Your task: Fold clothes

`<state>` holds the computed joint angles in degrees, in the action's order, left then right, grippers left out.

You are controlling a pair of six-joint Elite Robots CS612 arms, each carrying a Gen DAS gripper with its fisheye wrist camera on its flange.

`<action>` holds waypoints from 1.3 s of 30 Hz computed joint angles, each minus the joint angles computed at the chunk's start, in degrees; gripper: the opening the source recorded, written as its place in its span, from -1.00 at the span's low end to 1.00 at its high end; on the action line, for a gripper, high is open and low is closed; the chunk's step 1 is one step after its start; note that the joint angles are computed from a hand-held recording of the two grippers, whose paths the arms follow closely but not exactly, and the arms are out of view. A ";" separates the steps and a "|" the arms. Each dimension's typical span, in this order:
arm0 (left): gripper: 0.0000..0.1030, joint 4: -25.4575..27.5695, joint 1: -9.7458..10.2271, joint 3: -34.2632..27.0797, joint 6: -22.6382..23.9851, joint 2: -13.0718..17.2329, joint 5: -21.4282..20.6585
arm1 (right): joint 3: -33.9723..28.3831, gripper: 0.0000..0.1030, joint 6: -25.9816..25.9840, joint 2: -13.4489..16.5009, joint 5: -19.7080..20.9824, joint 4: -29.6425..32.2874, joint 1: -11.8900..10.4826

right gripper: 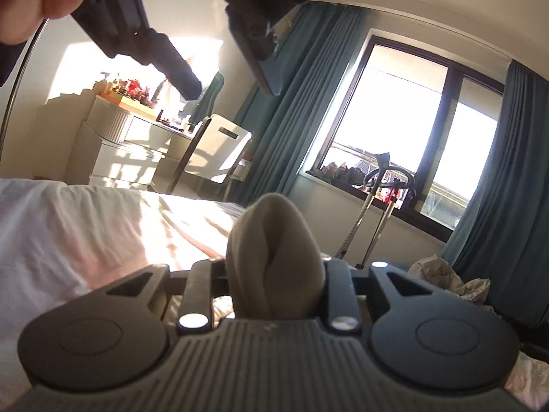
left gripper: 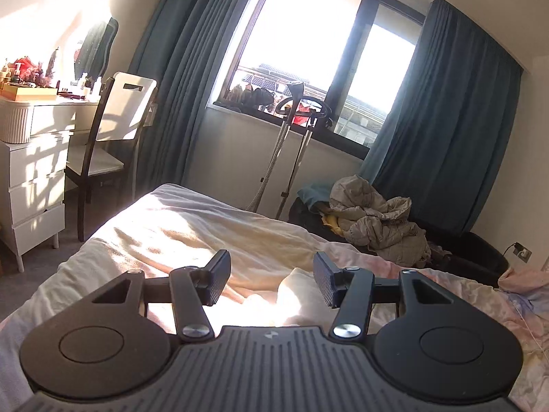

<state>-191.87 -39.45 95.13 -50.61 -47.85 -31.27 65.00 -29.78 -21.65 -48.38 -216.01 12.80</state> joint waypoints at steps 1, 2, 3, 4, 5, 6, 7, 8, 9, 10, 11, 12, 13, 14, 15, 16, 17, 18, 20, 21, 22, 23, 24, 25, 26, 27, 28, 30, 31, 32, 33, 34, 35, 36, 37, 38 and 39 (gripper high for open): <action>0.15 -0.15 0.09 0.22 -0.60 0.07 -0.15 | 0.31 -0.43 -0.59 0.10 0.28 0.12 0.18; 0.16 -0.40 0.28 0.53 -1.08 0.09 -0.95 | 0.62 -0.42 -1.19 0.20 0.55 0.26 0.35; 0.17 -1.28 0.74 0.76 -1.85 0.27 -3.06 | 0.79 -0.41 -2.15 0.21 0.66 0.50 0.33; 0.17 -2.06 1.19 0.98 -2.64 0.45 -5.14 | 1.05 -0.41 -2.88 0.04 0.89 1.02 0.23; 0.17 -1.67 1.52 1.12 -3.74 0.55 -6.82 | 1.48 -0.38 -3.94 -0.45 1.52 2.21 0.07; 0.17 -1.36 1.85 1.23 -4.73 0.68 -8.53 | 1.90 -0.30 -5.02 -0.95 2.16 3.44 -0.09; 0.17 -1.25 2.23 1.32 -5.58 0.84 -10.42 | 2.71 -0.25 -6.95 -1.81 3.50 5.65 -0.41; 0.17 -2.27 2.90 1.53 -5.88 1.17 -13.82 | 3.67 -0.19 -8.58 -2.60 4.75 7.11 -0.72; 0.17 -2.26 3.11 1.58 -6.27 1.30 -15.22 | 4.63 -0.09 -10.30 -3.40 5.99 8.67 -1.02; 0.17 -1.26 3.19 1.34 -6.40 1.47 -16.07 | 5.74 -0.03 -11.58 -4.41 7.89 10.58 -1.62; 0.18 -0.26 3.28 1.10 -6.52 1.63 -16.91 | 6.83 0.11 -13.03 -5.43 9.76 12.68 -2.22; 0.20 0.69 3.35 0.85 -6.60 1.79 -17.71 | 7.91 0.15 -14.65 -6.47 11.56 14.97 -2.81; 0.21 1.24 3.36 0.78 -6.53 1.83 -18.19 | 9.19 0.15 -15.15 -7.59 12.78 16.42 -3.62; 0.22 1.17 3.46 0.73 -6.13 1.95 -19.34 | 10.43 0.15 -15.75 -8.71 13.97 18.01 -4.43; 0.24 0.69 3.45 0.70 -5.70 2.07 -19.82 | 11.63 0.16 -16.44 -9.82 15.15 19.73 -5.25; 0.32 0.28 3.44 0.66 -5.29 2.19 -20.27 | 12.57 0.17 -15.53 -10.80 15.95 20.93 -6.33; 0.35 0.61 3.42 0.40 -4.95 2.33 -20.54 | 13.05 0.19 -13.15 -11.35 15.72 20.87 -7.17; 0.38 0.95 3.40 0.13 -4.61 2.47 -20.81 | 13.49 0.22 -10.80 -11.90 15.43 20.91 -7.99; 0.39 1.59 3.39 -0.41 -3.99 2.77 -21.46 | 13.55 0.23 -3.27 -12.29 11.69 19.74 -9.27; 0.38 1.38 3.63 -0.75 -4.23 3.12 -22.98 | 13.21 0.23 1.09 -12.19 9.02 19.05 -9.64; 0.38 1.42 3.69 -0.99 -4.41 3.35 -23.58 | 12.53 0.23 6.65 -12.04 5.72 19.60 -9.92; 0.36 1.72 3.65 -1.33 -4.67 3.65 -23.93 | 11.74 0.23 11.45 -11.97 3.46 21.69 -10.09; 0.36 2.84 3.43 -1.93 -4.91 3.92 -23.32 | 10.76 0.23 15.95 -11.80 2.17 24.20 -10.28; 0.35 4.29 3.22 -2.34 -5.15 4.03 -22.43 | 9.64 0.23 20.98 -11.18 1.41 24.91 -10.51; 0.35 5.69 3.03 -2.74 -5.45 4.15 -21.58 | 8.85 0.23 24.47 -10.47 1.10 24.17 -10.69; 0.30 6.14 2.93 -2.97 -6.18 4.29 -21.04 | 8.57 0.23 25.86 -10.18 0.51 24.04 -10.75; 0.27 6.03 2.86 -3.10 -6.71 4.45 -20.67 | 8.60 0.23 25.71 -10.17 -0.59 24.92 -10.63; 0.15 5.91 2.58 -3.51 -7.76 4.96 -19.03 | 8.59 0.23 25.12 -10.23 -2.37 27.19 -10.33; 0.05 5.91 2.31 -3.73 -8.53 5.26 -17.57 | 8.42 0.23 24.65 -10.13 -2.54 28.98 -10.14; -0.01 5.95 2.05 -3.95 -9.33 5.57 -16.11 | 7.94 0.23 24.51 -9.88 -2.30 30.59 -9.94; -0.18 6.04 1.79 -4.19 -10.15 5.88 -14.65 | 7.86 0.22 24.25 -9.89 -2.07 31.74 -9.87; -0.26 6.15 1.55 -4.42 -10.96 6.17 -13.25 | 7.70 0.22 23.85 -9.86 -2.19 33.37 -9.75; -0.29 6.09 1.36 -4.55 -11.61 6.33 -12.41 | 7.52 0.22 23.46 -9.81 -2.31 35.01 -9.64; -0.35 6.03 1.17 -4.66 -12.27 6.47 -11.58 | 7.33 0.23 23.07 -9.76 -2.45 36.62 -9.52; -0.36 6.02 0.97 -4.62 -13.20 6.43 -10.96 | 7.55 0.23 21.94 -9.97 -2.96 36.45 -9.36; -0.38 5.78 0.86 -4.44 -13.90 6.31 -10.77 | 7.78 0.22 20.80 -10.17 -3.46 36.27 -9.20; -0.39 5.77 0.76 -4.09 -14.53 6.00 -10.76 | 8.01 0.21 19.69 -10.37 -3.94 36.08 -9.04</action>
